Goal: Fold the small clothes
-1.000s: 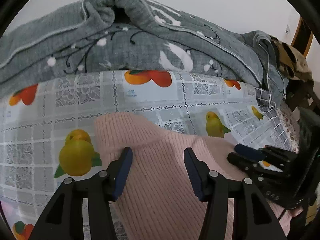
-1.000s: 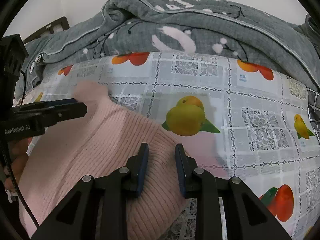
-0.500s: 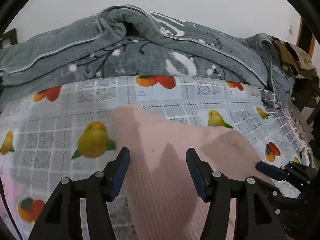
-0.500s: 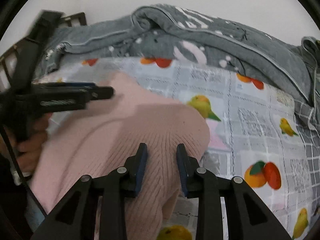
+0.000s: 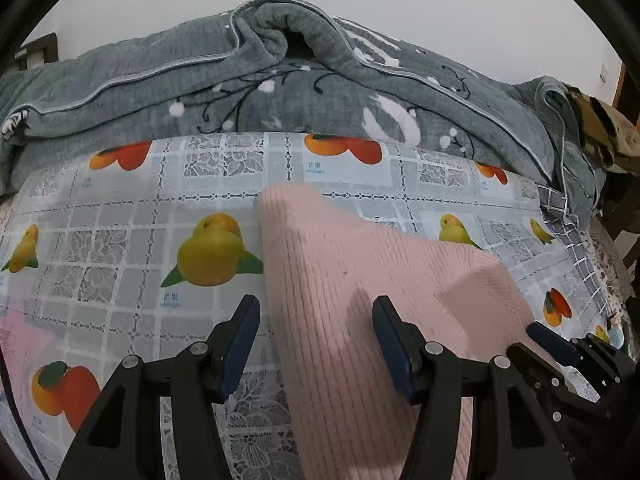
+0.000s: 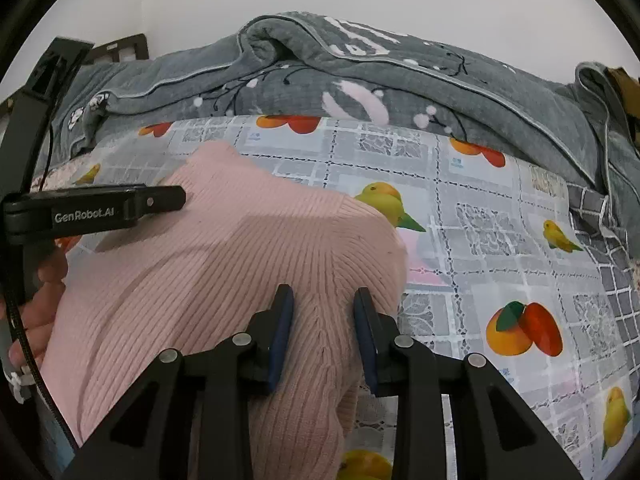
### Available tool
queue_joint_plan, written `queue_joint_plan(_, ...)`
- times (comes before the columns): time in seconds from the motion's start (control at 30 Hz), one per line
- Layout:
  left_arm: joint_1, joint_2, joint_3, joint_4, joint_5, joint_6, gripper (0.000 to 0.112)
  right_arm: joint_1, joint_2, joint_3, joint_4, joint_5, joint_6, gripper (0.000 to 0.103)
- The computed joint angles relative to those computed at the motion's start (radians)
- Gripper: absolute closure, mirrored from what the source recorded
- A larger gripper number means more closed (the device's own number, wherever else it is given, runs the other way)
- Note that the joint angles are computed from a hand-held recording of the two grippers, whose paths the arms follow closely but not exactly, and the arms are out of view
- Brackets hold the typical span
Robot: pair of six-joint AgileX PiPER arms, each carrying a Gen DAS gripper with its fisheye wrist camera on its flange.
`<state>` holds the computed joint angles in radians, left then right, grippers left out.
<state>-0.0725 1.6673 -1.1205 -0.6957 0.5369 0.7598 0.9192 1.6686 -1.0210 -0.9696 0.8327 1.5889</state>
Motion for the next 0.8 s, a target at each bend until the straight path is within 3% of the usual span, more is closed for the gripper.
queue_joint_plan(0.53,-0.025,-0.122,0.139,-0.029,-0.053,0.070,0.056,0.137,-0.100,0.062,-0.014,0.124,0.114,0.071)
queue_joint_plan(0.67,-0.044,-0.154,0.176,-0.013,-0.088,0.067,0.056,0.195,-0.091,0.076,-0.034,0.188,0.168,0.057)
queue_joint_plan(0.8,-0.055,-0.178,0.203,-0.003,-0.110,0.065,0.056,0.216,-0.104,0.108,-0.041,0.185,0.239,0.057)
